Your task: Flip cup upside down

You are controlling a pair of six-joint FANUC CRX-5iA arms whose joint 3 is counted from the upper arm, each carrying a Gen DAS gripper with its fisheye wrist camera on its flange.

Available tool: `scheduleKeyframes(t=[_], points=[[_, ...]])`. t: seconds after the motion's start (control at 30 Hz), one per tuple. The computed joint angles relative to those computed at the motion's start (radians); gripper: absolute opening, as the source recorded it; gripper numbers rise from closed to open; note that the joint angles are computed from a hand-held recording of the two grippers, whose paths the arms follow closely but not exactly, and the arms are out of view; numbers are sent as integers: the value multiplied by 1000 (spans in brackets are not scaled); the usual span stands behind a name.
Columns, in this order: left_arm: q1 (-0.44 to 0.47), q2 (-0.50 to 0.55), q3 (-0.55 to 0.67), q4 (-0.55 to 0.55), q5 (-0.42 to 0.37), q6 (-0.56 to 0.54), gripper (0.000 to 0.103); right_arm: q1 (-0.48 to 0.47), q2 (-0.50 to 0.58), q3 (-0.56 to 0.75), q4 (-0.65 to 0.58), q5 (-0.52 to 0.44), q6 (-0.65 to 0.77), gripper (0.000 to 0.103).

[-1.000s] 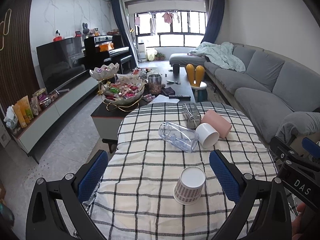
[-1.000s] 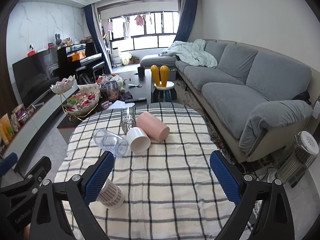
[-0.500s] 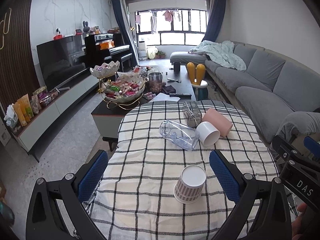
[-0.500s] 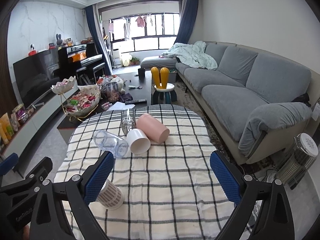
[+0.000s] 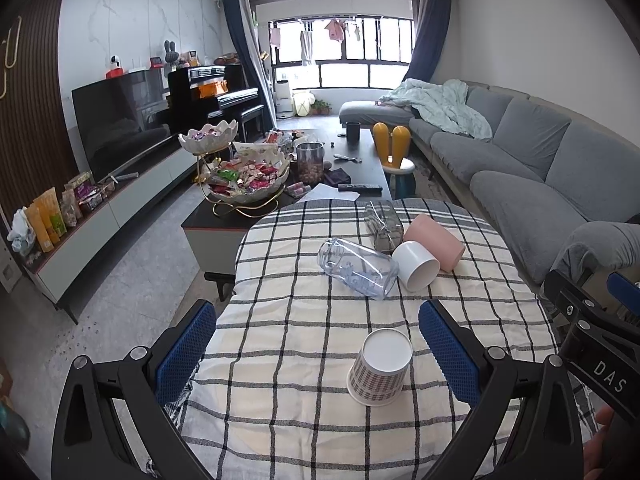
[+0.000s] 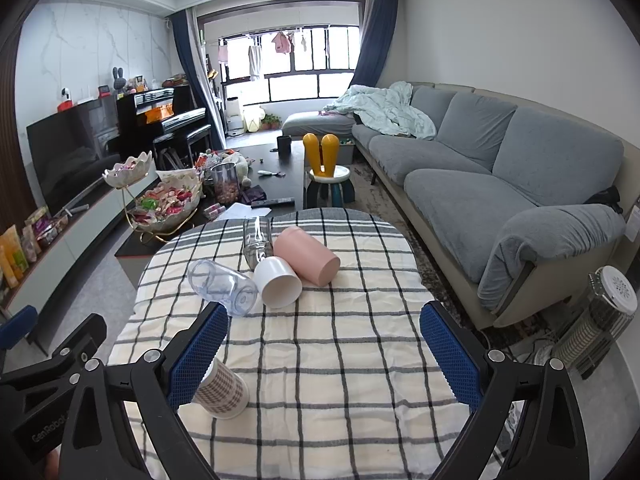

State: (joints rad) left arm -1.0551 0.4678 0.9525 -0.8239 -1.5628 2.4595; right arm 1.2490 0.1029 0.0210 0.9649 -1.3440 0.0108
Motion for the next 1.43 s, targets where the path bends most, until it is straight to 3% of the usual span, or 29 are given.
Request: scheduleKeyframes(t=[1.43], points=[[17, 3, 0, 27, -33, 41, 103, -2, 2, 7, -9, 7, 11, 97]])
